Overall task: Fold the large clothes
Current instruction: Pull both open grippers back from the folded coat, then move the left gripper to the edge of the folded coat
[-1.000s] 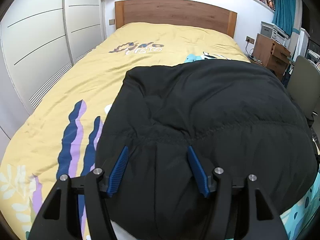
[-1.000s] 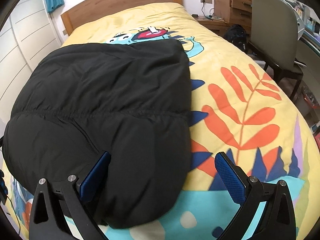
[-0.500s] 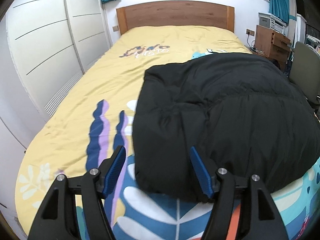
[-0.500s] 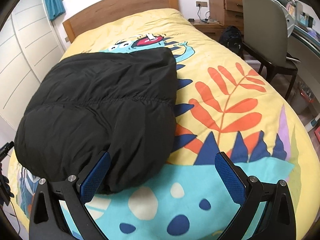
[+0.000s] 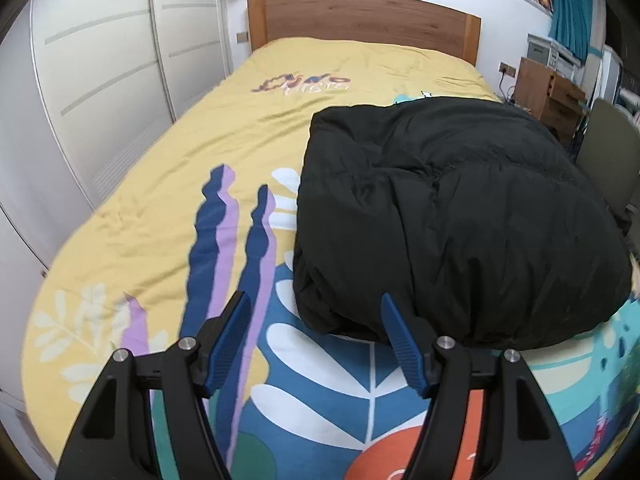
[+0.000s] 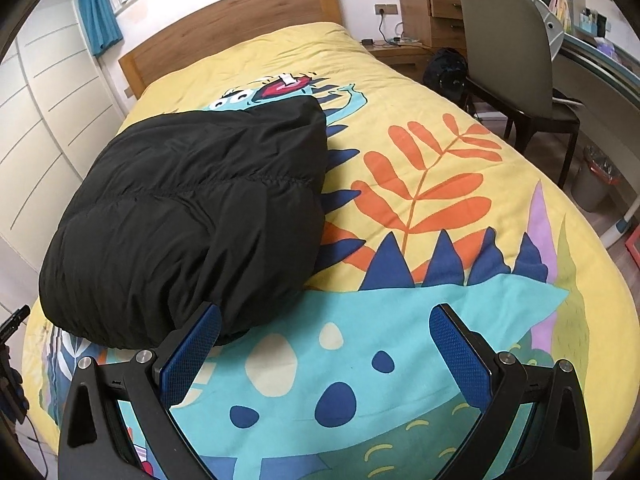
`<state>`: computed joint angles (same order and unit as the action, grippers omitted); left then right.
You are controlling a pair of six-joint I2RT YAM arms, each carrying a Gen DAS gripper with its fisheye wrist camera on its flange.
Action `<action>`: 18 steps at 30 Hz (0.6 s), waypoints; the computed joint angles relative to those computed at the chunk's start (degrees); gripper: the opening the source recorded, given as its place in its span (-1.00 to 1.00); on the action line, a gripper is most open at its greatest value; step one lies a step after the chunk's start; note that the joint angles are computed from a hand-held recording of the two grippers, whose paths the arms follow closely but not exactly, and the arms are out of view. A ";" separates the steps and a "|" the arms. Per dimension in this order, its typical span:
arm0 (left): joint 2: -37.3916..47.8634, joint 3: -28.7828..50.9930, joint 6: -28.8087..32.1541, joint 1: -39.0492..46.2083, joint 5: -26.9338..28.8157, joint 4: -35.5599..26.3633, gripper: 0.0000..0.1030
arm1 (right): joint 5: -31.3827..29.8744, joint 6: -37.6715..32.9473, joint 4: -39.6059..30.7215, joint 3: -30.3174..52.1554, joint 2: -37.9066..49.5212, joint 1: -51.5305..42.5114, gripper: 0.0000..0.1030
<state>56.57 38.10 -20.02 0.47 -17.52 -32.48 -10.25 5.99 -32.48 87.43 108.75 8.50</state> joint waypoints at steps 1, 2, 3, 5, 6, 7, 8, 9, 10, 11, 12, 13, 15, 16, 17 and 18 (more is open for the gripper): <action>-0.40 -0.51 0.49 1.83 2.24 0.56 0.28 | -0.33 0.23 0.13 0.08 0.20 -0.18 0.99; -0.79 -1.00 1.05 4.83 6.01 1.42 0.28 | -0.80 0.47 0.30 0.18 0.40 -0.37 0.99; -1.32 -1.52 1.14 7.30 9.53 2.14 0.28 | -1.20 0.68 0.52 0.18 0.49 -0.48 0.99; -1.32 -2.17 1.75 14.78 18.21 3.78 0.28 | -2.16 0.79 0.53 1.02 1.34 -0.77 0.99; -0.68 -2.47 2.36 18.50 22.07 4.99 0.28 | -2.37 0.85 0.36 1.59 1.83 -0.84 0.99; 0.33 -2.38 2.85 22.15 25.75 5.97 0.28 | -2.58 0.96 0.08 2.51 2.56 -0.96 0.99; 2.02 -2.02 3.20 25.53 29.31 6.98 0.28 | -2.91 1.13 -0.09 3.43 3.27 -1.13 0.99; 4.06 -1.50 3.40 28.52 33.06 8.11 0.28 | -3.32 1.36 -0.14 4.17 3.83 -1.27 0.99; 6.51 -0.71 3.67 31.39 36.92 9.20 0.28 | -4.00 1.69 -0.30 5.32 4.71 -1.49 0.99; 9.19 0.31 4.01 33.52 40.17 10.25 0.29 | -4.72 2.01 -0.63 6.81 5.83 -1.70 0.99; 11.65 1.33 4.29 34.87 42.66 11.14 0.30 | -5.09 2.33 -0.92 8.12 6.79 -1.75 0.99; 14.50 2.71 4.42 35.75 44.66 12.04 0.31 | -5.45 2.61 -1.38 9.95 8.11 -1.73 0.99; 21.04 6.59 4.93 36.30 46.82 13.35 0.44 | -6.27 3.06 -2.68 14.14 11.06 -1.55 0.99; 23.78 8.35 5.10 36.14 47.45 13.80 0.48 | -6.98 3.41 -3.82 16.98 13.08 -1.45 0.99; 27.58 10.99 5.58 35.77 48.27 14.13 0.50 | -7.59 3.85 -4.85 19.86 15.16 -1.31 0.99; 30.08 12.74 5.91 35.42 48.69 14.35 0.50 | -7.84 4.16 -5.66 22.22 16.83 -1.11 0.99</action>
